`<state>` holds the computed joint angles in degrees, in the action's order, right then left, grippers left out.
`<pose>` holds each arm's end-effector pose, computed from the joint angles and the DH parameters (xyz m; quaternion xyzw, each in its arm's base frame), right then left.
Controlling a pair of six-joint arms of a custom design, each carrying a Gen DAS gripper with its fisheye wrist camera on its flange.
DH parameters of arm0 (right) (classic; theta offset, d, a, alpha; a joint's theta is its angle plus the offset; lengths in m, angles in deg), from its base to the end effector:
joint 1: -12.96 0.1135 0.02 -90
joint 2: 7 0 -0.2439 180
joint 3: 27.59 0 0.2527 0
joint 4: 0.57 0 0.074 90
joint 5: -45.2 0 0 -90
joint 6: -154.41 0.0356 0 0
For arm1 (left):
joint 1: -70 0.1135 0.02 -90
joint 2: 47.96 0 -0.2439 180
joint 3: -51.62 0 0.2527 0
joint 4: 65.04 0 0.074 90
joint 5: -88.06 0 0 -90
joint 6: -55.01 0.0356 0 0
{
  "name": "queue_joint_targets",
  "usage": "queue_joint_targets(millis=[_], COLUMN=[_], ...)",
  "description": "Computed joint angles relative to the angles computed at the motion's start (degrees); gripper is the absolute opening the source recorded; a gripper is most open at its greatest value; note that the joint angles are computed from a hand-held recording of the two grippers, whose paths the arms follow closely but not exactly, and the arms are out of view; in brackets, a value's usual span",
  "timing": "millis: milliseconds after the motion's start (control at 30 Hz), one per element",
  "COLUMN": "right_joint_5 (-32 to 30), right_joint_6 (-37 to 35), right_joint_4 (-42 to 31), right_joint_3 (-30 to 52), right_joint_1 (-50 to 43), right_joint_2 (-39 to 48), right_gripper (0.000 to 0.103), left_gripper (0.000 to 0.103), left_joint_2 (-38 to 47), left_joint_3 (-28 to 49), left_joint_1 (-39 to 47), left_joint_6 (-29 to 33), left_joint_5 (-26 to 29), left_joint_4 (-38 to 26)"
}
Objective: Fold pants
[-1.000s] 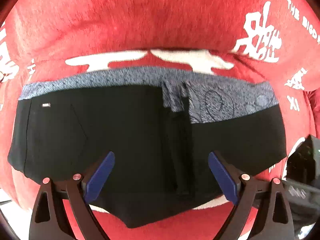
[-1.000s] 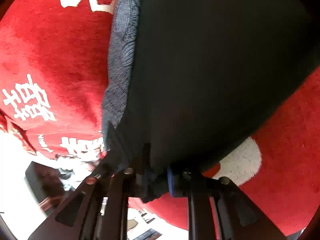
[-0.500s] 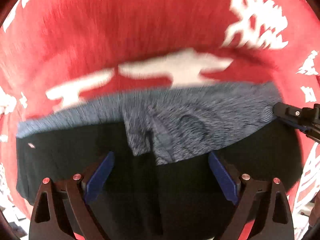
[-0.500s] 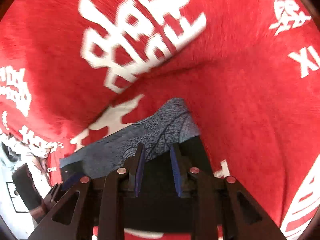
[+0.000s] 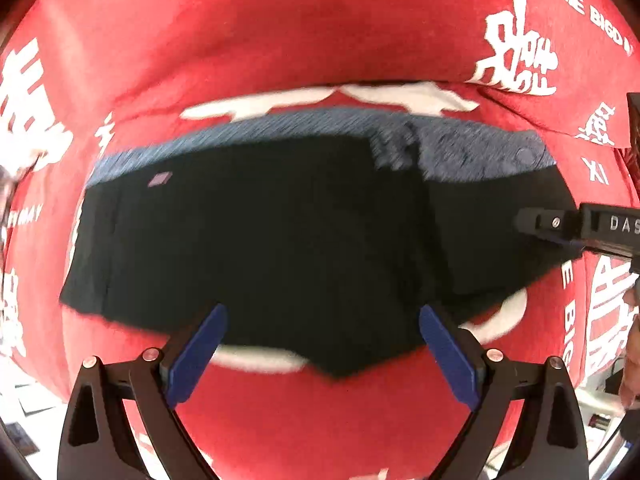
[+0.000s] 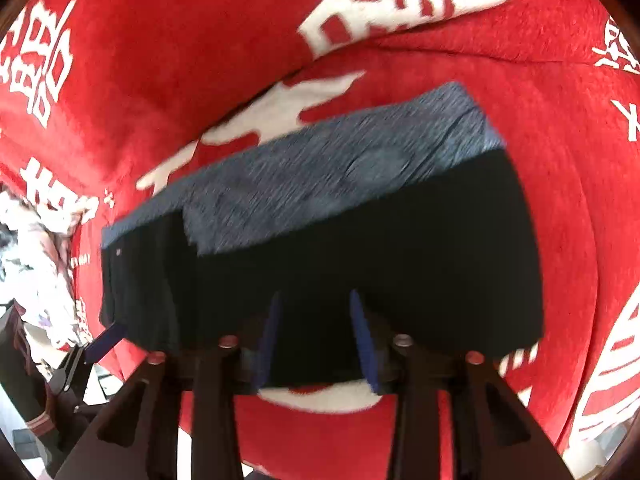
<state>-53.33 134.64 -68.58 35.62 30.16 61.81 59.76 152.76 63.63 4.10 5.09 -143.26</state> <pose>0.2030 0.0684 0.2115 0.4312 0.8880 0.1514 0.0519 0.3525 -0.0437 0.2080 0.3878 0.9186 -0.0460 0.0607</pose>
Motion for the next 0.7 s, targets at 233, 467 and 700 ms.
queue_joint_targets(millis=[233, 467, 700], right_joint_5=[-0.22, -2.51, -3.43], right_joint_6=[1.11, -1.10, -7.54], right_joint_4=[-8.90, -15.06, -22.03], right_joint_3=[11.05, 26.74, 50.57], right_joint_1=[5.62, 11.25, 16.03], right_joint_2=[9.15, 25.29, 44.44], right_gripper=[0.064, 0.075, 0.078], left_gripper=[0.098, 0.098, 0.098], left_joint_2=[1.69, 8.89, 16.10], left_joint_3=[4.25, 14.31, 25.98], left_joint_1=[10.89, 20.07, 27.85], left_joint_6=[4.26, 4.02, 3.44], left_joint_5=[1.40, 2.89, 3.82], left_joint_4=[-5.77, -10.07, -14.14])
